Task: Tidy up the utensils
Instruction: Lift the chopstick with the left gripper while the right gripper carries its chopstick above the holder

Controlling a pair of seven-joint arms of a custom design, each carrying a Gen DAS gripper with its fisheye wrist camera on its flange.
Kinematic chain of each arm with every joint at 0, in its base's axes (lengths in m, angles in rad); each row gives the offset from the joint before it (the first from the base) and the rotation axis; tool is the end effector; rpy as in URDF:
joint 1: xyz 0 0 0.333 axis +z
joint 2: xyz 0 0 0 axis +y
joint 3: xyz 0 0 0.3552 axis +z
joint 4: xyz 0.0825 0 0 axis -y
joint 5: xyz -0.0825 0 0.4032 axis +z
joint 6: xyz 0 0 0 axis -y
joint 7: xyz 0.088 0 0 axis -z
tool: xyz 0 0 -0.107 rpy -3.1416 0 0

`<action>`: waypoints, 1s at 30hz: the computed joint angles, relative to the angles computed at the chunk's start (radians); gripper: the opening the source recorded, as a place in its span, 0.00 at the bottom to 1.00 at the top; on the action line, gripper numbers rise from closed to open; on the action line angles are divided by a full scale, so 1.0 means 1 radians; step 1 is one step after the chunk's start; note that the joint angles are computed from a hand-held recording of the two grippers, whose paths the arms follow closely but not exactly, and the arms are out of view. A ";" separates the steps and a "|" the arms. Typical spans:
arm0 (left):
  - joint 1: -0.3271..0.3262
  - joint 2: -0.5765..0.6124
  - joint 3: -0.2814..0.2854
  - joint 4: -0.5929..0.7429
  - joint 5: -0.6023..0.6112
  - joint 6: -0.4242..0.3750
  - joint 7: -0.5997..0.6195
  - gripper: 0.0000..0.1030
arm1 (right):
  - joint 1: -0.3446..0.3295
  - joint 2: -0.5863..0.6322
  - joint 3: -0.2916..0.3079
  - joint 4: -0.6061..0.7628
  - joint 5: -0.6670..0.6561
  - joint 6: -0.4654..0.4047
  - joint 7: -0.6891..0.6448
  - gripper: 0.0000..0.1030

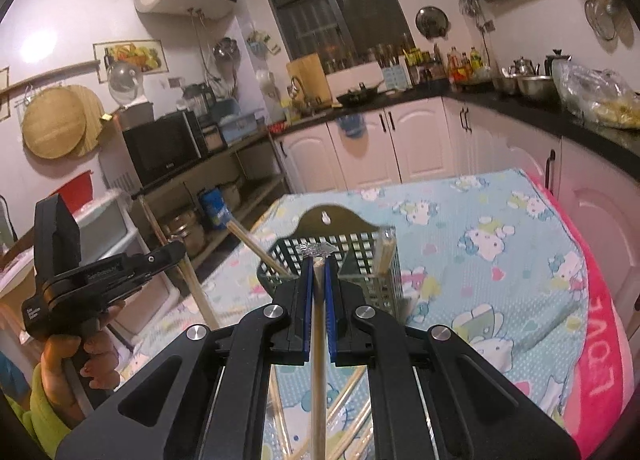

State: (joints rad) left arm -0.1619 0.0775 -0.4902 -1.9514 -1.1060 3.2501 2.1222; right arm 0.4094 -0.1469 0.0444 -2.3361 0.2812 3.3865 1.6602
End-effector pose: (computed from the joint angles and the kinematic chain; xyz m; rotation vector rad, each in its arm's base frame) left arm 0.5461 -0.2933 0.5756 -1.7089 1.7266 -1.5651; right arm 0.4940 0.2080 0.5694 -1.4457 1.3757 -0.5652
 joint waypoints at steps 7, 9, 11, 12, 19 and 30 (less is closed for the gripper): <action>-0.012 0.016 -0.002 0.047 0.049 0.003 -0.003 0.02 | -0.038 0.004 0.043 0.023 0.021 0.032 -0.046 0.06; -0.014 0.025 0.000 0.057 0.113 0.006 -0.049 0.02 | -0.043 0.009 0.048 0.035 0.025 0.035 -0.056 0.06; -0.009 0.030 -0.005 0.061 0.163 0.011 -0.087 0.02 | -0.020 0.019 0.019 0.050 -0.003 0.033 -0.040 0.06; -0.025 0.035 0.014 0.067 0.210 0.013 -0.126 0.02 | -0.028 0.022 0.027 0.056 0.002 0.035 -0.046 0.06; -0.156 0.066 0.181 0.101 0.472 0.013 -0.361 0.02 | -0.054 0.060 0.048 0.121 0.014 0.047 -0.089 0.06; -0.424 0.131 0.517 0.212 0.739 0.022 -0.617 0.02 | -0.082 0.128 0.056 0.246 0.076 0.063 -0.173 0.06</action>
State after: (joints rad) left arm -0.5854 0.2088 0.0268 -1.7391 -0.3671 3.2716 1.5049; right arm 0.3273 -0.0186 0.1009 -2.0903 0.3569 3.4494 1.4869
